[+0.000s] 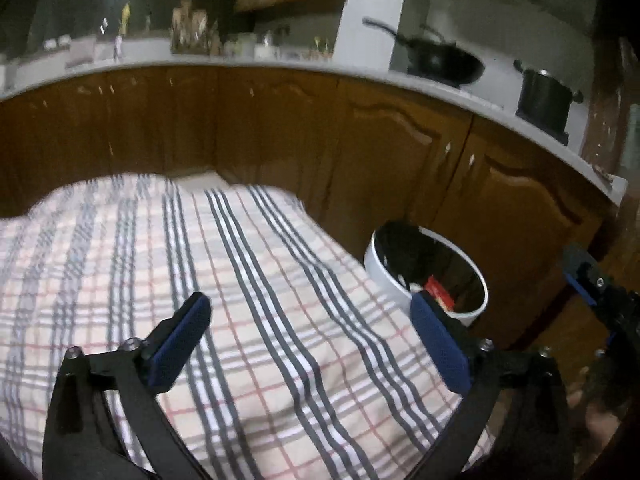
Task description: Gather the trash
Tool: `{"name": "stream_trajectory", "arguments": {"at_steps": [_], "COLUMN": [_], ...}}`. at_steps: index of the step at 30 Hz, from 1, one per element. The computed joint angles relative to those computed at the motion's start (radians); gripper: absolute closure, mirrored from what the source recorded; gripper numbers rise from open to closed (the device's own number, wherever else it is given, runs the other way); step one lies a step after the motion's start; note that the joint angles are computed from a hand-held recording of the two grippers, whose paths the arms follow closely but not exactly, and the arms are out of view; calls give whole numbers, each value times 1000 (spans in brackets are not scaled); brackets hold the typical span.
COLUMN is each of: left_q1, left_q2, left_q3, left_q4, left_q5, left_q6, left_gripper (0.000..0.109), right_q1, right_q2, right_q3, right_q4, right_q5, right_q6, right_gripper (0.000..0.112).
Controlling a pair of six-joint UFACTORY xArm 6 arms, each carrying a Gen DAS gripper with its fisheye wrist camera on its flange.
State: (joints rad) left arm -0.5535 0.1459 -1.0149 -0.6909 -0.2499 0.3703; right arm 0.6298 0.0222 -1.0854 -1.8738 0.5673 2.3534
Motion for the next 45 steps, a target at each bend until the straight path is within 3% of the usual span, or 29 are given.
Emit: {"name": "stream_trajectory", "arguments": {"at_steps": [2, 6, 8, 13, 21, 45], "left_q1": [-39, -66, -74, -115, -124, -151], "left_q2": [-5, -14, -14, 17, 8, -5], "left_q3": [11, 84, 114, 129, 189, 208], "left_q4": [-126, -111, -100, -200, -219, -293], "left_q5": [-91, -223, -262, -352, -419, -490], "left_q6": [113, 73, 57, 160, 160, 207], "left_gripper": [6, 6, 6, 6, 6, 6], "right_q1": [49, 124, 140, 158, 175, 192], "right_q2": [-8, 16, 34, 67, 85, 97], "right_q3": [19, 47, 56, 58, 50, 42], "right_q4": [-16, -16, -30, -26, -42, -59], "right_q5": [94, 243, 269, 269, 264, 266], "right_q6": [-20, -22, 11, 9, 33, 48], "right_gripper": [9, 9, 9, 9, 9, 9]}}
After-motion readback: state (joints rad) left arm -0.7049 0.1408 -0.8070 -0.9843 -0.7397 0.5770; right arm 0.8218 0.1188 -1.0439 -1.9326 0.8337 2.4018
